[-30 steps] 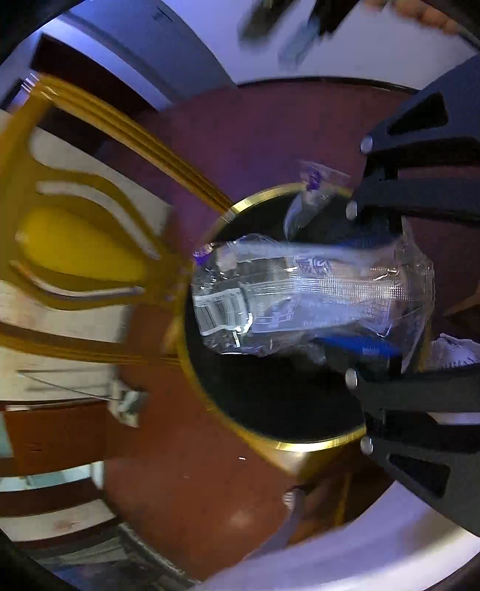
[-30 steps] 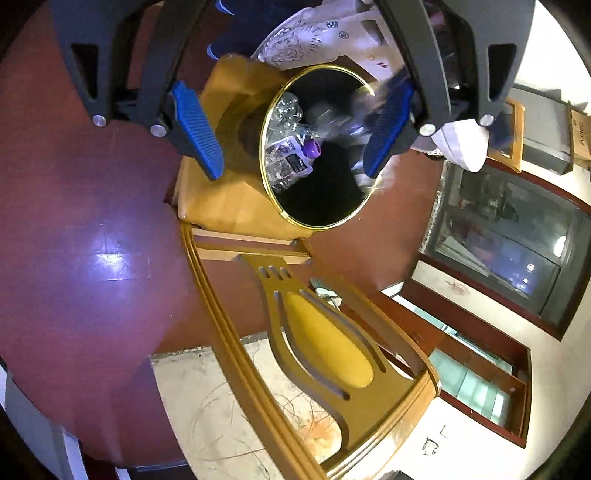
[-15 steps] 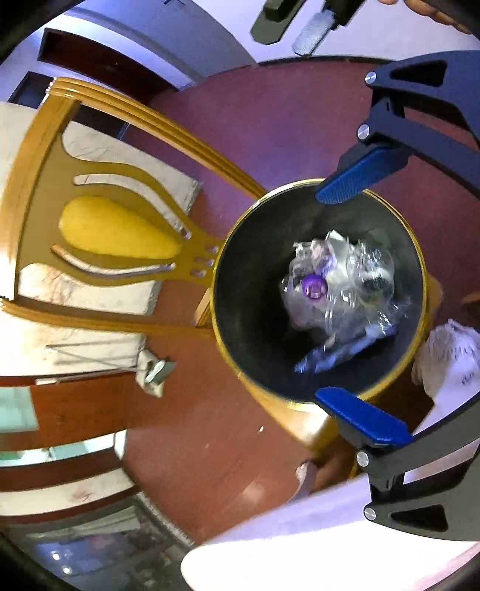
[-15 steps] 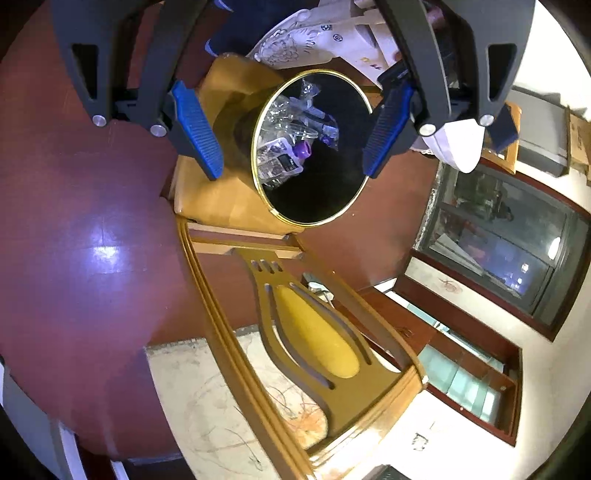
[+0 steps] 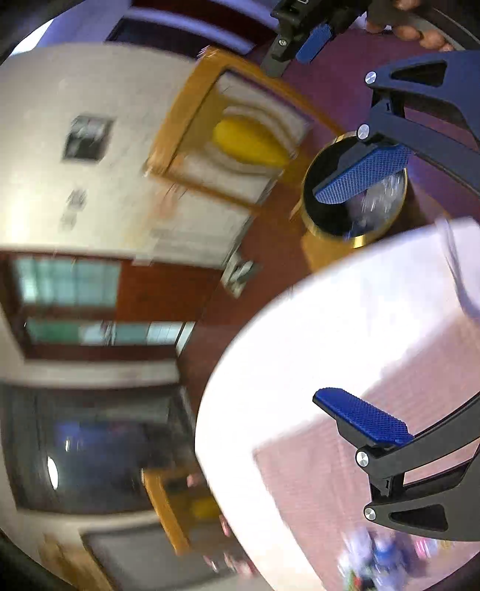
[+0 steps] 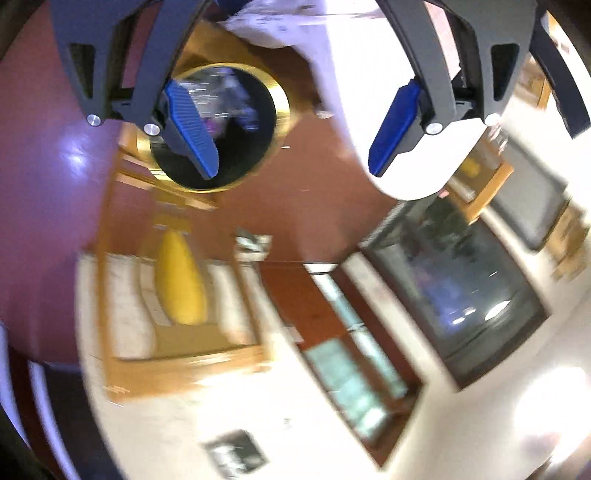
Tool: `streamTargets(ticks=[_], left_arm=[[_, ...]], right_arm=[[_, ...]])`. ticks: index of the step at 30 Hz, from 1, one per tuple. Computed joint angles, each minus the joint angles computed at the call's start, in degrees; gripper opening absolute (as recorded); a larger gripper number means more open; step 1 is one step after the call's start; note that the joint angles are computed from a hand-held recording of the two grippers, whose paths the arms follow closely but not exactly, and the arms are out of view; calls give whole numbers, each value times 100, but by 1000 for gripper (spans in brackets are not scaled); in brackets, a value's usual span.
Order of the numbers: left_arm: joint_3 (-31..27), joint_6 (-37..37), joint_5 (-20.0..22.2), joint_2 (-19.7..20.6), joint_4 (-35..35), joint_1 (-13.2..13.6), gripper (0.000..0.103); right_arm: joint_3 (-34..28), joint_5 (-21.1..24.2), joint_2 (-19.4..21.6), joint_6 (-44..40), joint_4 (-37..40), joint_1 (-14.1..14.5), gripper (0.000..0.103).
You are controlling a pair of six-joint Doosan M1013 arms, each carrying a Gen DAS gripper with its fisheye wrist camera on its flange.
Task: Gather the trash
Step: 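Move both tools back over the striped cloth, then grasp the green chip bag with the left tool while the right tool grasps white tissues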
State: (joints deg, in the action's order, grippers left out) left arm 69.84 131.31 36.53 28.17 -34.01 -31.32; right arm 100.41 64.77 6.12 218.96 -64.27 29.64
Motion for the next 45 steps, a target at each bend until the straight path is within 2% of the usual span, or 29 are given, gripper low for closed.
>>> streamTargets(ticks=[4, 6, 9, 12, 14, 18, 20, 22, 27, 35, 38, 41, 42, 43, 44, 45], left_arm=[[274, -449, -594, -277, 245, 445, 97], [406, -712, -919, -416, 376, 676, 97], [501, -1225, -1203, -552, 769, 948, 97], [691, -2043, -1596, -736, 1552, 1220, 97], [816, -3125, -1828, -849, 2621, 1368, 97], [971, -4756, -2058, -1008, 4135, 1624, 97], [1012, -5136, -2107, -1059, 4495, 1701, 97], [1037, -5076, -2152, -1084, 4354, 1775, 97], [1087, -4168, -2136, -1096, 3334, 1900, 97], [933, -3943, -1856, -872, 2940, 1932, 97], [762, -4111, -1658, -722, 3022, 1961, 97], [562, -4367, -1442, -555, 3261, 1989, 97], [481, -4488, -1357, -488, 3387, 1998, 97], [429, -4566, -1305, -446, 3465, 2004, 97], [341, -4663, -1229, -377, 3560, 2015, 97], [258, -4764, -1136, -308, 3642, 2024, 97]], right_arm=[[-569, -595, 405, -550, -343, 97, 84], [-938, -1043, 642, -944, -447, 129, 84], [-1405, -1481, 909, -1544, -476, 188, 84], [-1883, -1898, 1187, -2138, -553, 274, 84], [-2165, -2101, 1332, -2516, -560, 318, 84], [-2630, -2487, 1565, -3093, -570, 388, 84], [-2823, -2633, 1654, -3385, -536, 423, 84], [-2962, -2688, 1716, -3723, -417, 453, 84], [-3146, -2755, 1807, -4324, 14, 459, 84], [-3499, -2813, 2063, -5150, 726, 363, 84], [-3718, -2962, 2214, -5770, 1248, 275, 84], [-4177, -3169, 2498, -7829, 3034, 33, 81], [-4351, -3150, 2610, -8579, 3719, -56, 74], [-4646, -2938, 2805, -9329, 4444, -140, 72], [-5172, -2427, 3132, -10079, 5149, -238, 69], [-5772, -1720, 3459, -10829, 5815, -359, 65]])
